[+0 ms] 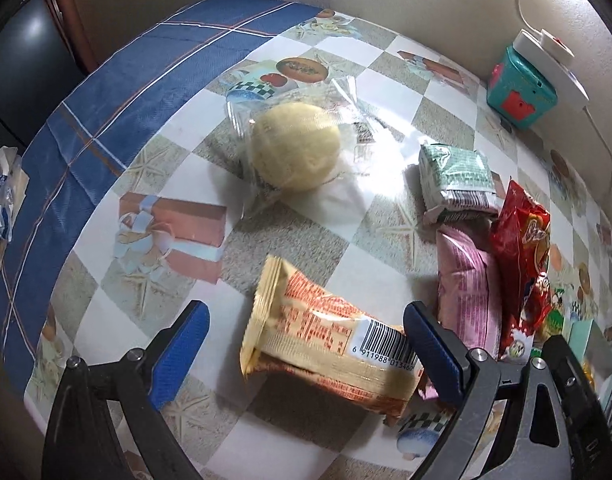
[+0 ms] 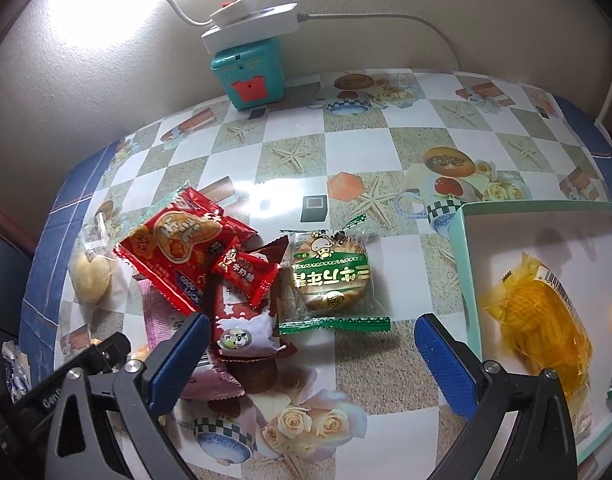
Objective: Organize snacks
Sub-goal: 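Move both open grippers back over the snack pile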
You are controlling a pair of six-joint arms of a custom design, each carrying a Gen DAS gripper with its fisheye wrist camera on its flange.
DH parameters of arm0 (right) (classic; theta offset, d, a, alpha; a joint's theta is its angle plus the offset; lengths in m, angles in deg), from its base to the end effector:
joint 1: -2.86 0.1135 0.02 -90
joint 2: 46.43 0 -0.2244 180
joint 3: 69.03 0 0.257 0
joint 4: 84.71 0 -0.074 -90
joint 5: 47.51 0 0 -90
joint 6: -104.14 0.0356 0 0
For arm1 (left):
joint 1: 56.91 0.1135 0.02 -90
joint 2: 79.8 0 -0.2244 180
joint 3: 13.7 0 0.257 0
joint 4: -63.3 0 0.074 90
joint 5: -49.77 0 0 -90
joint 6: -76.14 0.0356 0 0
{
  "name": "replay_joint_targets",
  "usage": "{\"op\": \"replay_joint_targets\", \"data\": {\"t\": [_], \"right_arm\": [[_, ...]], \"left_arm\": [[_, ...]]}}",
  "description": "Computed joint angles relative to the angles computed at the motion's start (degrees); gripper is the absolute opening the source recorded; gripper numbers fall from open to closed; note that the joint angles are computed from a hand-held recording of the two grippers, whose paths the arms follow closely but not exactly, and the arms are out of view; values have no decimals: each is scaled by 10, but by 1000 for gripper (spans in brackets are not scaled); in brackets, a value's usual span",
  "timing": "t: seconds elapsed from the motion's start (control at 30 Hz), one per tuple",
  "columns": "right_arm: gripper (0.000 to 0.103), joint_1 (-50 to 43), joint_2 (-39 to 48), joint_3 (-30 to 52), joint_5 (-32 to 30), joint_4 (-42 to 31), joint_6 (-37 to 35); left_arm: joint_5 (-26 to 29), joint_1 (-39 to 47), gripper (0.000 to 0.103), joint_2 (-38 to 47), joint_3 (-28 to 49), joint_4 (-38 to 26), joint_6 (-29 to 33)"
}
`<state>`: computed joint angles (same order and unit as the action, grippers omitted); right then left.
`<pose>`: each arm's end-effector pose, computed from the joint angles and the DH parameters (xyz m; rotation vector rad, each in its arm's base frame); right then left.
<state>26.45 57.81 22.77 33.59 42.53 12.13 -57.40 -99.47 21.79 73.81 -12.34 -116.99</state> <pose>0.3387 0.1539 0.1765 -0.6498 2.6495 0.3208 0.2390 -0.2052 0.1628 -1.4389 2.4617 0.1203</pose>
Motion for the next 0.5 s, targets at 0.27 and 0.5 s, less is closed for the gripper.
{"op": "replay_joint_targets", "data": {"t": [0.27, 0.5], "right_arm": [[103, 4, -16, -1, -3, -12, -3], [103, 38, -29, -22, 4, -2, -34]], "left_arm": [[12, -28, 98, -7, -4, -11, -10], [24, -67, 98, -57, -61, -1, -85]]}}
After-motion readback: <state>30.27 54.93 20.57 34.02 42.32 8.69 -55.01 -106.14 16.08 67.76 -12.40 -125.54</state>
